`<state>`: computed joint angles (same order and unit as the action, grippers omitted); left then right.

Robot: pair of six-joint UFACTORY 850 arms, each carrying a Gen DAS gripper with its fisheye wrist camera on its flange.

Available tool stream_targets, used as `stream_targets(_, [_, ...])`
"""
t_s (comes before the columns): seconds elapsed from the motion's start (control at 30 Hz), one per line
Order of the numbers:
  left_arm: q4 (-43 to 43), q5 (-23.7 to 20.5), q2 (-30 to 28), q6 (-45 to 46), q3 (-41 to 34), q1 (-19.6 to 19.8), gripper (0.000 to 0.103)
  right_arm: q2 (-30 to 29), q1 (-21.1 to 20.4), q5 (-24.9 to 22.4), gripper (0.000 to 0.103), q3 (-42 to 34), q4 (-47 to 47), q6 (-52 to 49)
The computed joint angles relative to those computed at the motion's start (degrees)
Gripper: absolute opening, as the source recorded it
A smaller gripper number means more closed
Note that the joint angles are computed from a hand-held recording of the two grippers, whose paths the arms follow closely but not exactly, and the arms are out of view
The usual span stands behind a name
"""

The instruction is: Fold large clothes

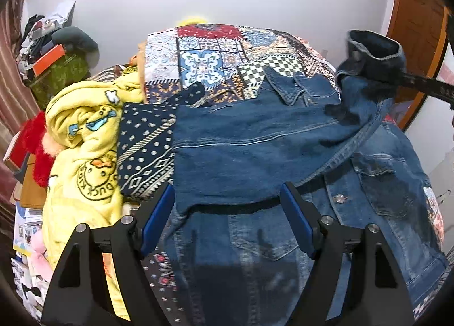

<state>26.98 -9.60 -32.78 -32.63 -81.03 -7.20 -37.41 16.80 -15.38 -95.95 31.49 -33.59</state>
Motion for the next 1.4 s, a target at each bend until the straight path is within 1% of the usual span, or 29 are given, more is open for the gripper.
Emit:
stream_targets(0.1, [-1.4,-0.9,-1.0,0.6,-1.2,-0.8,0.076,1.1,-2.1,-0.3,0.013,2.8,7.6,-5.9])
stream_targets(0.2, [-5.2,-2.7,-2.7,3.3,-3.1,-1.3,0.077,0.8,-3.7,-2.2,0.013,4.3,10.7,-7.4])
stream_targets(0.27, [-8.1,-3.4,-3.5,6.0,-3.8,-1.7,0.077,-0.1,-4.5,-3.1,0.013,4.9,10.2,-6.4])
stream_targets(0.47, [-6.3,-5.0,-4.7,6.0,-4.3,-3.1,0.077,-2.1,-6.2,-4.5,0.013,6.8,7.9,-2.9])
stream_targets(0.57, [-7.0,-5.8,-5.5,7.3,-4.6,-3.5,0.077,-1.3,-6.9,-4.2,0.016,9.0,9.8,-5.3])
stream_targets(0.67, [-9.1,-6.2,-6.0,9.1,-4.8,-3.6,0.077,0.0,-7.0,-2.0,0.024,10.9,5.9,-1.7])
stream_targets(0.73, [-10.7,-6.4,-6.4,10.3,-4.9,-3.7,0.077,0.5,-7.5,-1.3,0.035,11.7,3.9,0.8])
stream_targets(0.77, [-11.6,-6.5,-6.5,11.1,-4.9,-3.7,0.077,0.6,-7.7,-1.1,0.038,11.9,1.9,3.2])
stream_targets(0.8, [-12.4,-6.6,-6.7,11.7,-5.0,-3.7,0.077,0.9,-8.0,-0.6,0.044,12.3,-2.3,8.0])
stream_targets(0.87, [-13.5,-6.7,-7.0,12.7,-5.3,-3.8,0.077,1.3,-8.0,0.3,0.045,12.8,-10.9,16.8])
stream_targets(0.97, [-14.4,-7.0,-7.2,13.7,-5.6,-4.0,0.077,2.3,-9.1,-0.2,0.047,13.5,-15.2,21.3])
stream_targets(1.03, [-14.9,-7.1,-7.0,14.2,-5.7,-4.2,0.077,3.4,-10.1,-0.1,0.056,14.3,-15.5,22.6])
stream_targets(1.07, [-14.9,-6.9,-6.9,14.3,-5.8,-4.4,0.077,4.3,-10.8,0.4,0.059,15.2,-13.7,21.9])
stream_targets(1.13, [-14.7,-6.6,-6.5,14.2,-5.9,-4.7,0.077,6.2,-12.2,1.9,0.073,17.2,-8.3,18.9])
stream_targets(1.17, [-14.9,-6.2,-6.3,14.4,-6.0,-4.9,0.077,7.4,-13.0,2.7,0.076,18.5,-4.0,16.0])
stream_targets(1.23, [-15.9,-5.7,-6.0,15.4,-6.4,-5.3,0.077,9.5,-14.6,3.6,0.085,20.8,5.4,9.4])
stream_targets(1.3, [-17.7,-5.0,-5.6,17.1,-6.6,-5.8,0.077,10.9,-16.4,2.9,0.087,22.6,13.5,4.6])
stream_targets(1.4, [-22.7,-4.0,-5.2,21.6,-6.7,-6.6,0.080,11.3,-19.1,0.5,0.087,24.4,20.4,1.5])
